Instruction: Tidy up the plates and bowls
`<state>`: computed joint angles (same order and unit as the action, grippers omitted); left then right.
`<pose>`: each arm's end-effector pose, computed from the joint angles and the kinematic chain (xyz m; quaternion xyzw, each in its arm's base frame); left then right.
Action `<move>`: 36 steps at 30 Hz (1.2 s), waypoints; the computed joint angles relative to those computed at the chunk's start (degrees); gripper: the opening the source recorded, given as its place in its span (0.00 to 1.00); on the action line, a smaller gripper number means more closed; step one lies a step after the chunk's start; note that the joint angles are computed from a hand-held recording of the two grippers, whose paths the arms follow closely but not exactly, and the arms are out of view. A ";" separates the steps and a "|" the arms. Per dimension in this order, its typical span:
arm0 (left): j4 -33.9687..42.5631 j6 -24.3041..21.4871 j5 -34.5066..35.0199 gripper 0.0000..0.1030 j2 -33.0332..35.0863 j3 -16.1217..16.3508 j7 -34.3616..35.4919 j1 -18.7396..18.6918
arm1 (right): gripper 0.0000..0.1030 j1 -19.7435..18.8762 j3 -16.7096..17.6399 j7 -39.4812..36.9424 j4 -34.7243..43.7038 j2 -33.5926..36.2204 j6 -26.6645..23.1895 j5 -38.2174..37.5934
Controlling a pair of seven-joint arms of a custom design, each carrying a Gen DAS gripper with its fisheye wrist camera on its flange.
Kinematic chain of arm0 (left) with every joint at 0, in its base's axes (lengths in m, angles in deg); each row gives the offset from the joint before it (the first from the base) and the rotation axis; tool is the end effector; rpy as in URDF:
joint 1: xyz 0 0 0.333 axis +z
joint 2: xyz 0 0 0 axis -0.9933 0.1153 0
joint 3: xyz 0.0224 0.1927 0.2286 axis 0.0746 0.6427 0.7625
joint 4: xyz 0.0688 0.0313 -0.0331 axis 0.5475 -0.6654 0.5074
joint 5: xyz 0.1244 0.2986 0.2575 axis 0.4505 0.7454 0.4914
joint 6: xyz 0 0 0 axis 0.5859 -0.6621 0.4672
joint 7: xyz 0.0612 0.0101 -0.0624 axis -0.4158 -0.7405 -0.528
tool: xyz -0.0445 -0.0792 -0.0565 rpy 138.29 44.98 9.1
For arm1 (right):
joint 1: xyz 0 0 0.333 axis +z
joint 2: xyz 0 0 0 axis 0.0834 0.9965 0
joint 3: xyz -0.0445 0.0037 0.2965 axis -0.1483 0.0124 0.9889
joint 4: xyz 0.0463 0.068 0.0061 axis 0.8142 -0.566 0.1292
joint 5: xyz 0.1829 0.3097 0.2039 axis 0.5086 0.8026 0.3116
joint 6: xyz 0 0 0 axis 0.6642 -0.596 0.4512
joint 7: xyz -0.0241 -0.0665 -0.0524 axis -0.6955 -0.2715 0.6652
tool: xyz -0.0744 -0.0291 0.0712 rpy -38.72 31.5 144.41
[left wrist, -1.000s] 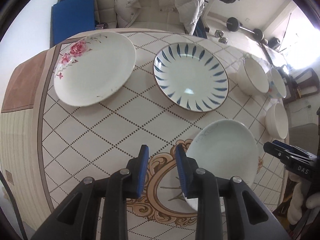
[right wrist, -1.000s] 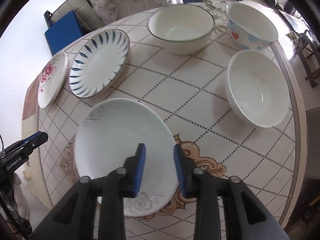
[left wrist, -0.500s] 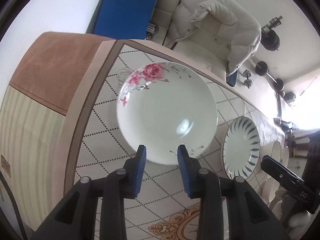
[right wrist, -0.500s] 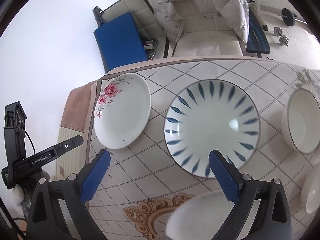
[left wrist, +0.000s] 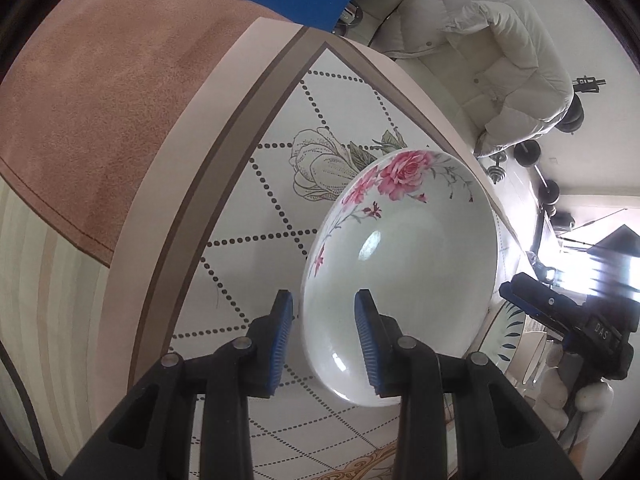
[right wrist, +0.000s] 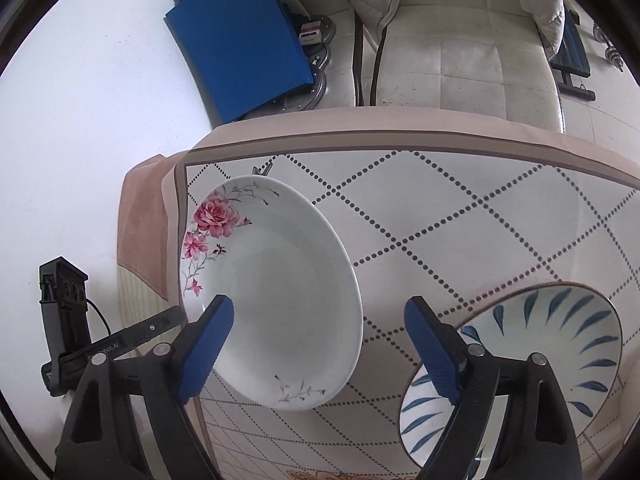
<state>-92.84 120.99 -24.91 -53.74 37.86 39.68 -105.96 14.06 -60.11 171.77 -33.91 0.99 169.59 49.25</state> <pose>0.4217 -0.3381 0.5266 0.8170 -0.5397 0.1492 0.1379 0.5292 0.1309 0.5370 -0.7124 0.6584 0.1911 0.1500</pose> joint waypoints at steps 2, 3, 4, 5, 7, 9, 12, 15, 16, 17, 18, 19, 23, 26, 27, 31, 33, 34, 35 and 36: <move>0.23 0.34 -0.67 0.29 0.65 0.22 1.09 -0.08 | 0.79 0.12 0.08 -0.29 1.24 1.80 -0.66 -0.18; 0.42 0.36 -0.71 0.28 0.98 0.23 1.44 -0.05 | 0.77 0.15 0.09 -0.46 1.56 2.56 -0.86 -0.03; 0.66 0.30 -0.59 0.28 1.30 0.19 1.73 0.02 | 0.73 0.09 0.02 -0.57 1.64 3.01 -1.15 0.30; 0.87 0.27 -0.70 0.27 1.60 0.18 2.12 0.05 | 0.69 0.02 -0.04 -0.63 1.74 3.53 -1.31 0.72; 0.63 0.24 -1.06 0.27 1.58 0.25 2.78 0.17 | 0.62 -0.07 -0.05 -0.98 1.65 4.32 -1.39 1.48; 1.51 0.11 -0.66 0.27 2.74 0.11 3.03 0.35 | 0.55 -0.20 -0.10 -1.71 1.27 4.55 -1.55 2.27; 1.92 -0.21 0.04 0.27 3.18 -0.17 3.60 0.59 | 0.42 -0.26 0.04 -1.94 0.84 4.75 -2.00 1.62; 2.76 -1.22 1.84 0.24 3.76 -0.62 3.29 0.77 | 0.32 -0.31 0.09 -1.93 -0.25 4.38 -1.48 1.03; 2.74 -1.32 2.16 0.23 3.71 -0.71 3.28 0.79 | 0.29 -0.38 0.03 -2.11 -0.76 4.05 -1.01 1.18; 2.73 -1.36 2.51 0.22 3.72 -0.79 3.20 0.81 | 0.27 -0.46 -0.07 -2.15 -1.04 3.91 -0.83 1.35; 2.80 -1.46 2.89 0.20 3.82 -0.84 3.23 0.82 | 0.22 -0.53 -0.11 -1.98 -1.27 3.79 -0.66 1.24; 2.95 -1.57 3.27 0.19 4.01 -0.87 3.25 0.87 | 0.19 -0.58 -0.12 -1.92 -1.46 3.67 -0.51 0.99; 2.61 -1.23 4.24 0.15 3.75 -1.10 2.71 0.87 | 0.13 -0.51 -0.01 -2.66 -3.07 2.43 1.00 1.59; 2.77 -1.35 5.42 0.14 3.77 -1.33 2.25 0.76 | 0.13 0.08 0.49 -3.56 -3.64 1.41 2.61 -0.16; 2.72 -1.37 5.78 0.14 3.65 -1.44 2.01 0.68 | 0.13 0.13 0.43 -3.58 -4.01 1.15 2.91 -0.13; 2.87 -1.51 7.63 0.14 3.36 -1.72 1.18 0.47 | 0.13 0.30 0.32 -4.27 -5.02 0.25 3.84 -0.35; 2.71 -1.31 8.13 0.14 2.98 -1.71 0.93 0.39 | 0.13 0.43 0.37 -4.75 -5.49 -0.22 4.41 -0.61; 2.72 -1.38 8.60 0.14 2.86 -1.74 0.92 0.35 | 0.13 0.45 0.33 -5.08 -5.97 -0.71 4.86 -0.65; 2.65 -1.57 9.09 0.14 2.62 -1.82 0.82 0.29 | 0.12 0.50 0.35 -4.89 -6.43 -1.18 5.22 -0.50; 2.65 -1.74 9.43 0.14 2.48 -1.89 0.69 0.19 | 0.12 0.60 0.39 -4.80 -6.67 -1.43 5.43 -0.39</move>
<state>-90.20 119.26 -15.48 -51.27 35.97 40.37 -105.77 14.65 -59.72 166.97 -40.58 -0.44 175.02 48.87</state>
